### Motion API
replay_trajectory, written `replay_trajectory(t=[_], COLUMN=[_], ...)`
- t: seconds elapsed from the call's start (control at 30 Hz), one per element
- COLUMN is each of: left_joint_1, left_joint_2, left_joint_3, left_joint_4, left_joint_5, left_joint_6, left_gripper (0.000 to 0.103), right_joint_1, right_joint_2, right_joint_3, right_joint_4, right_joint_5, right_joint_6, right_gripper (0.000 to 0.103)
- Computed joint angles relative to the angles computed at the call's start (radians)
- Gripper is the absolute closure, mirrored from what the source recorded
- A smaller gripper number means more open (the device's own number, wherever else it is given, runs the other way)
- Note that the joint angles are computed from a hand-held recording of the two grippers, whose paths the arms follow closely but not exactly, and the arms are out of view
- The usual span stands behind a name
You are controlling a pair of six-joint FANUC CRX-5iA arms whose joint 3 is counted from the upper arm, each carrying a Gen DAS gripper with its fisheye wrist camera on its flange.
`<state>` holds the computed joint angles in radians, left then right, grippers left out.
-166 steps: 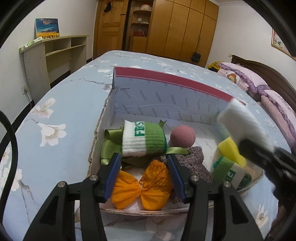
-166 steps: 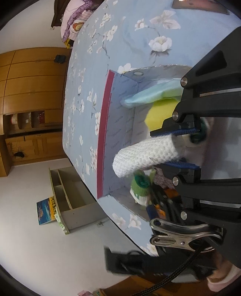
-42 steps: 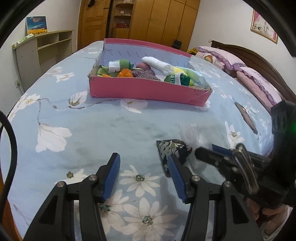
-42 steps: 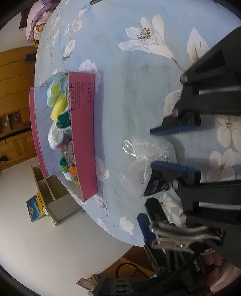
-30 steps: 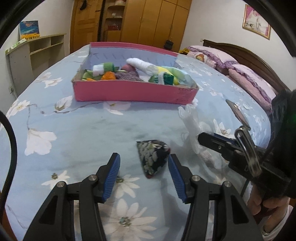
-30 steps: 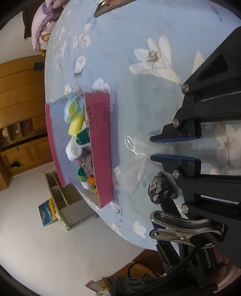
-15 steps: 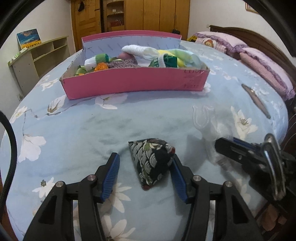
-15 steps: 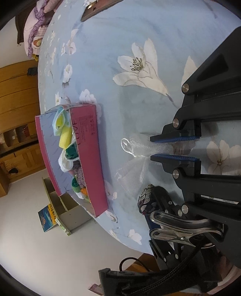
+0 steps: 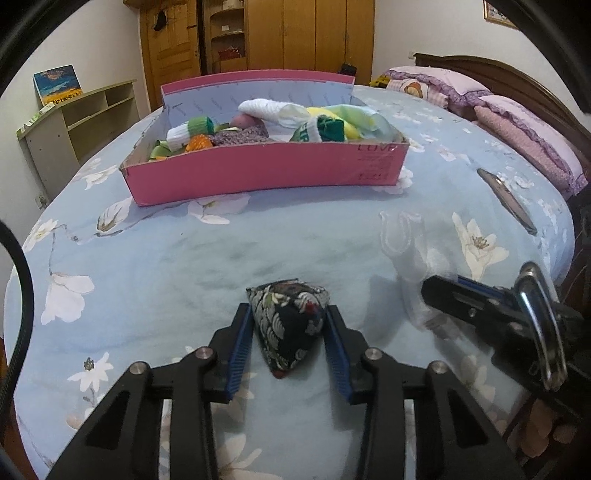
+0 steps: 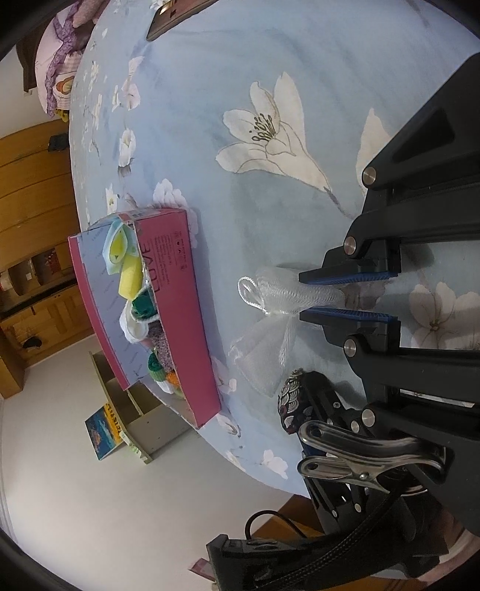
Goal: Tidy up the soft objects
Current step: 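Grasp the clear plastic bag with the right tool while the left tool grasps the dark pouch, then lift the clear bag and dark pouch and carry both over the box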
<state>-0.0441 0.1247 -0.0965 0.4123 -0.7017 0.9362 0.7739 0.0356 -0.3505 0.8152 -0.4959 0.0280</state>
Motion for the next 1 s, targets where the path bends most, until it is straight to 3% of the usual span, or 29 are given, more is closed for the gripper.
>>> replay_trajectory(t=[0.27, 0.67, 1.0], left_joint_1=[0.025, 0.057, 0.074], left_joint_2=[-0.005, -0.023, -0.009], left_joint_3=[-0.005, -0.013, 0.019], left_joint_4=[0.076, 0.133, 0.168], left_joint_5=[-0.04, -0.022, -0.023], left_joint_6=[-0.03, -0.054, -0.064], left_gripper=[0.065, 0.066, 0.066], right_joint_1=[0.004, 0.011, 0.017], right_joint_2=[-0.004, -0.012, -0.002], right_joint_3=[-0.008, -0.03, 0.006], right_joint_4=[0.038, 0.18, 0.169], right_joint_5=[-0.006, -0.007, -0.026], right_joint_6=[-0.024, -0.087, -0.034], right_gripper=[0.09, 0.09, 0.09])
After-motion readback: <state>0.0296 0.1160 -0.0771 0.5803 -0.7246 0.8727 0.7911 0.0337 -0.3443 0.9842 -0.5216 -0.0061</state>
